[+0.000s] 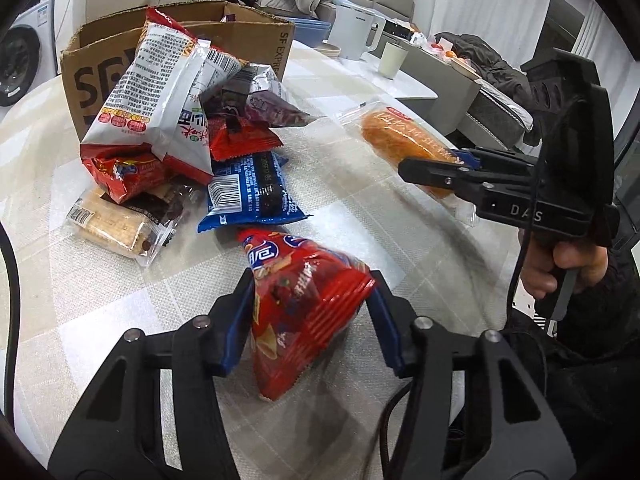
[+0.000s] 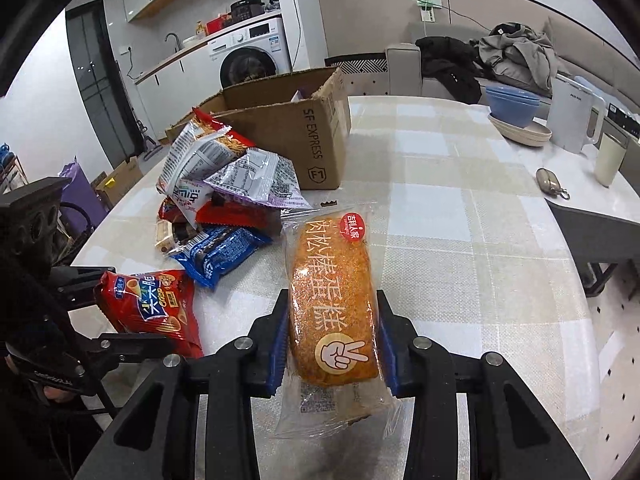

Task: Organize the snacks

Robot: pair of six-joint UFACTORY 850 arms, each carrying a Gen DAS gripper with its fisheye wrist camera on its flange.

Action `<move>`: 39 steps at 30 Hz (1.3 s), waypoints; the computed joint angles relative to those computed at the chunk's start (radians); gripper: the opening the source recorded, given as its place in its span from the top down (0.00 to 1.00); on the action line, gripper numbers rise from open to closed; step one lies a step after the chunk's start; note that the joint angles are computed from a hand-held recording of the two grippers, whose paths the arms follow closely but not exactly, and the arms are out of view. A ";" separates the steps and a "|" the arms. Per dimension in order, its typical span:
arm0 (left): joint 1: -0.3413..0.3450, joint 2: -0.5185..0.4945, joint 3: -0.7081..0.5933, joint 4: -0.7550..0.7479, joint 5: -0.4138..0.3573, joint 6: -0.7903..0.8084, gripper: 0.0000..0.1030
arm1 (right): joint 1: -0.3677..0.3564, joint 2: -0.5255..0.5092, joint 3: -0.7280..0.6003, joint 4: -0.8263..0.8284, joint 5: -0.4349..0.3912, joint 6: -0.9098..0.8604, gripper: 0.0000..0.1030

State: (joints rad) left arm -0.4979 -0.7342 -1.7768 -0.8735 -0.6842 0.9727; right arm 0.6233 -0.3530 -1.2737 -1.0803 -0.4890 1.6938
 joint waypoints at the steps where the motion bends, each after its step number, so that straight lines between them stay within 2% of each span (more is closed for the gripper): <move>1: 0.000 0.007 0.010 -0.008 0.008 0.006 0.51 | 0.004 0.006 0.007 -0.018 -0.004 0.020 0.63; 5: 0.006 0.038 0.051 -0.058 0.040 0.035 0.51 | 0.020 0.026 0.026 -0.110 -0.006 0.111 0.63; 11: 0.017 0.078 0.096 -0.105 0.078 0.060 0.51 | 0.026 0.030 0.014 -0.171 -0.002 0.145 0.63; 27: 0.080 0.194 0.214 -0.280 0.098 0.186 0.52 | 0.030 0.004 -0.039 -0.265 0.017 0.205 0.63; 39: 0.088 0.195 0.161 -0.266 0.183 0.106 0.52 | 0.006 -0.026 -0.105 -0.237 0.045 0.155 0.63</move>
